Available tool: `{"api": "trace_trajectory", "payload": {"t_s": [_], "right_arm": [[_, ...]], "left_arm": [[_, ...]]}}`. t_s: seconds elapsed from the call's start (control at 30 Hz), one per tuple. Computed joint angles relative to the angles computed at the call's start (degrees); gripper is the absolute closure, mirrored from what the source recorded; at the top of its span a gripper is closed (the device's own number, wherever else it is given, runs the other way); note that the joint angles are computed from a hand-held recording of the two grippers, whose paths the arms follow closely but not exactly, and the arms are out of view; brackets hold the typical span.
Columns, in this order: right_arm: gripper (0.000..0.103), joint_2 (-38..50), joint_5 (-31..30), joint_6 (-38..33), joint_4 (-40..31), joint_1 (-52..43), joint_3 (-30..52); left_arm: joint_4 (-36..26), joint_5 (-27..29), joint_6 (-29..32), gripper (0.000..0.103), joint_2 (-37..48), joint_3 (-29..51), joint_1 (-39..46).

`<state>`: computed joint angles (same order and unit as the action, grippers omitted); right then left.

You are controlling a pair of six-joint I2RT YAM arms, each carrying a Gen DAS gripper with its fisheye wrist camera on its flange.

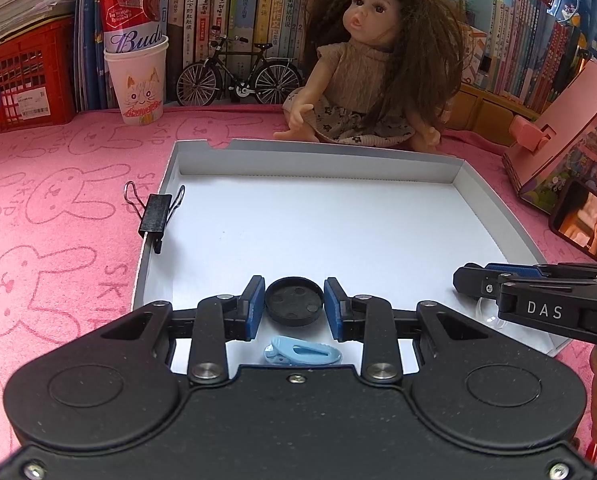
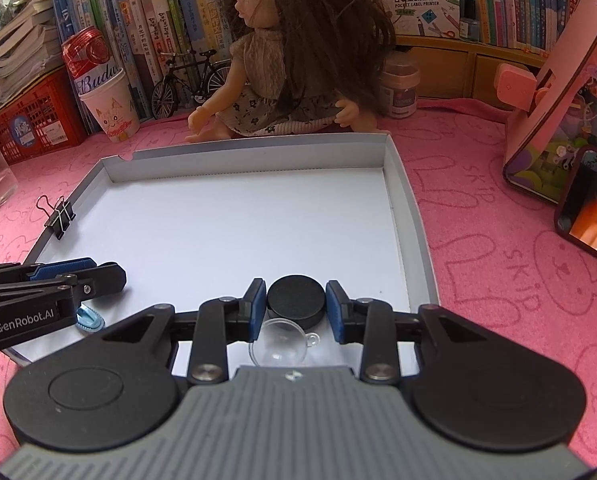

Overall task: Organize rigid objects
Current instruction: 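Carry lid and puck into the white tray and open both tools, then lift both open tools up and back out of the tray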

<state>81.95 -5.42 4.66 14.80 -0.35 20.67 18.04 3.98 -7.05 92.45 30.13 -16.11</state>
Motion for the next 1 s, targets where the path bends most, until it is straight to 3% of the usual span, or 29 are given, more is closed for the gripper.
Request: {"api": "trace_trajectory", "payload": {"t_s": [0.07,0.17,0.57,0.8,1.0], "right_arm": [[0.062,-0.02,-0.03,0.06,0.19,-0.02,-0.1],[0.043,-0.03,-1.63,0.73,1.18,-0.86,-0.57],[0.019,-9.04,-3.9,0.21,1.94,-2.77,-5.77],[0.015,-19.0,-6.11,-0.8,-0.76,-4.89,-9.99],[0.012,-30.87,-5.9,-2.2,-5.67,-5.17,-13.7]], "left_arm": [[0.03,-0.39,0.0,0.072,-0.13,-0.09,-0.21],[0.15,0.05,-0.59,0.06,-0.95,-0.62,0.01],[1.47,-0.42,-0.22,0.031,-9.94,-6.45,-0.28],[0.43,-1.48,0.5,0.023,-20.38,-11.97,-2.21],[-2.96,-2.08,-0.77,0.022,-28.69,-15.33,-3.37]]}}
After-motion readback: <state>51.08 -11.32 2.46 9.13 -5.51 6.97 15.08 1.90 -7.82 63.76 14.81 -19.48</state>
